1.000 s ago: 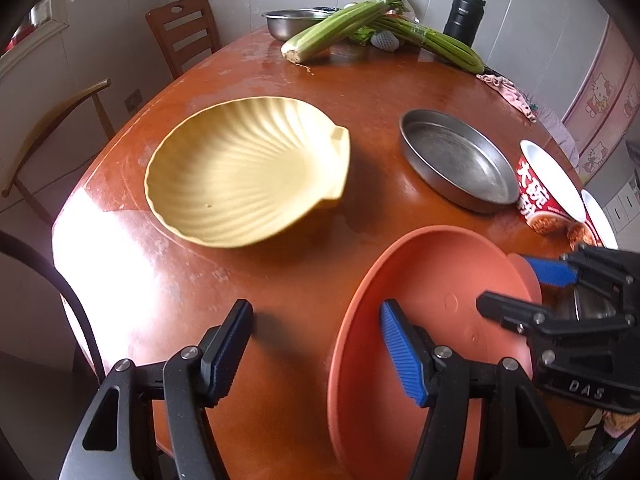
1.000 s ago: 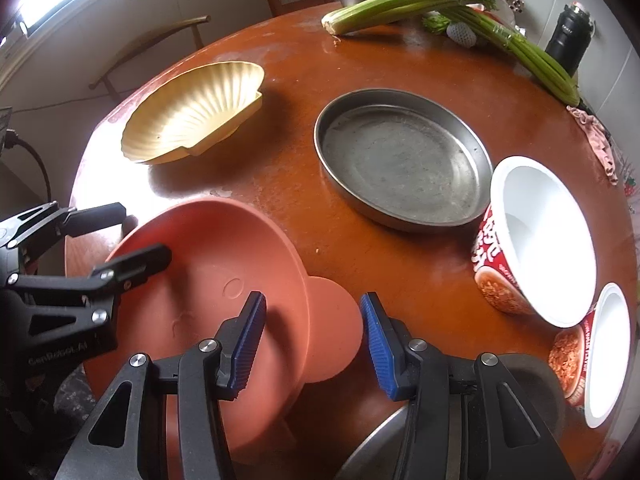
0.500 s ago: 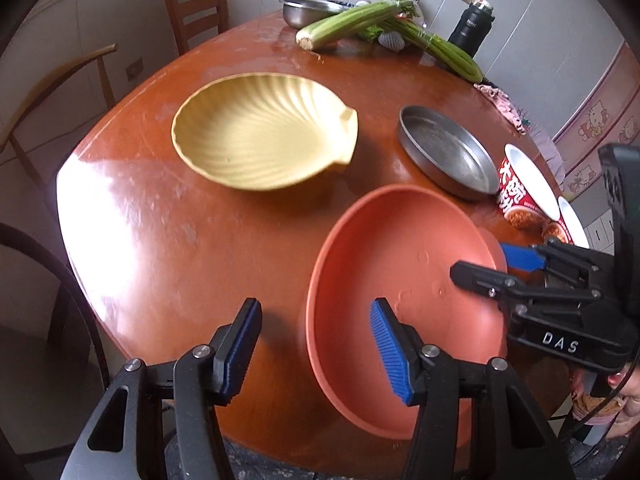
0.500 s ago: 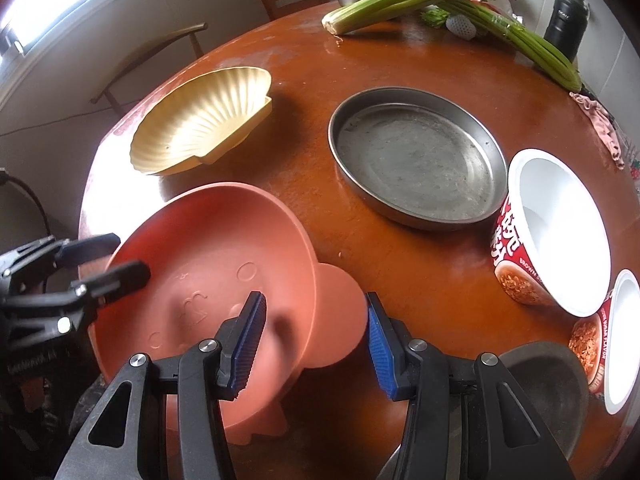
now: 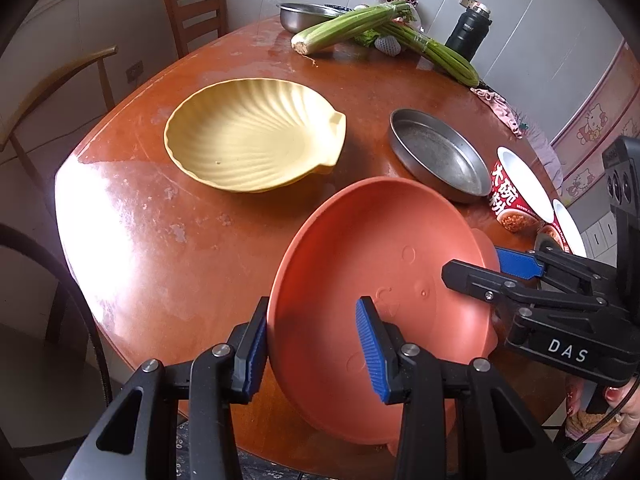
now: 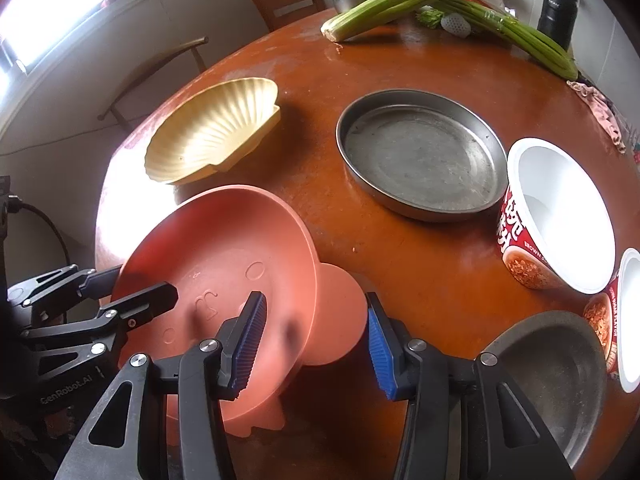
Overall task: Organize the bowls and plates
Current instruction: 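Grasp the orange plate rim with the left tool and lift it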
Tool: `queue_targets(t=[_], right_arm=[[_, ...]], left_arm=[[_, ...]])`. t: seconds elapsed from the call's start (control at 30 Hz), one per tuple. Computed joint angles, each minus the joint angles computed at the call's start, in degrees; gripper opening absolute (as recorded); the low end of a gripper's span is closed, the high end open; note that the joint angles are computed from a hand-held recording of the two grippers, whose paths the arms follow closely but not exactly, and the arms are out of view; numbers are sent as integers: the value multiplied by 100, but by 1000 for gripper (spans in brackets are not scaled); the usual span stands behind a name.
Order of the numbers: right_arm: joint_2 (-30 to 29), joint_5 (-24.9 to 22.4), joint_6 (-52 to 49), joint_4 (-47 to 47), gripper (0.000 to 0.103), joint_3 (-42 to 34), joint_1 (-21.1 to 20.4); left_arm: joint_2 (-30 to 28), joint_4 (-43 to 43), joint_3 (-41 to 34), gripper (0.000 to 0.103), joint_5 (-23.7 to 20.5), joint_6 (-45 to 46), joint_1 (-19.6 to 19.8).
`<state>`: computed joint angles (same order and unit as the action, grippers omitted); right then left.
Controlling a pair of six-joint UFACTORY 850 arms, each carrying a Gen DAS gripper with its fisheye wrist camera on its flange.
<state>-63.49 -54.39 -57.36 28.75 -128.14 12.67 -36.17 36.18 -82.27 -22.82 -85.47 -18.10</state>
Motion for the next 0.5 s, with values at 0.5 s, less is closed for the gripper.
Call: queue_targets(t=[0.5], right_arm=[[100, 19, -21, 378, 51, -203, 155]], left_arm=[[370, 707, 295, 42, 124, -660, 225]])
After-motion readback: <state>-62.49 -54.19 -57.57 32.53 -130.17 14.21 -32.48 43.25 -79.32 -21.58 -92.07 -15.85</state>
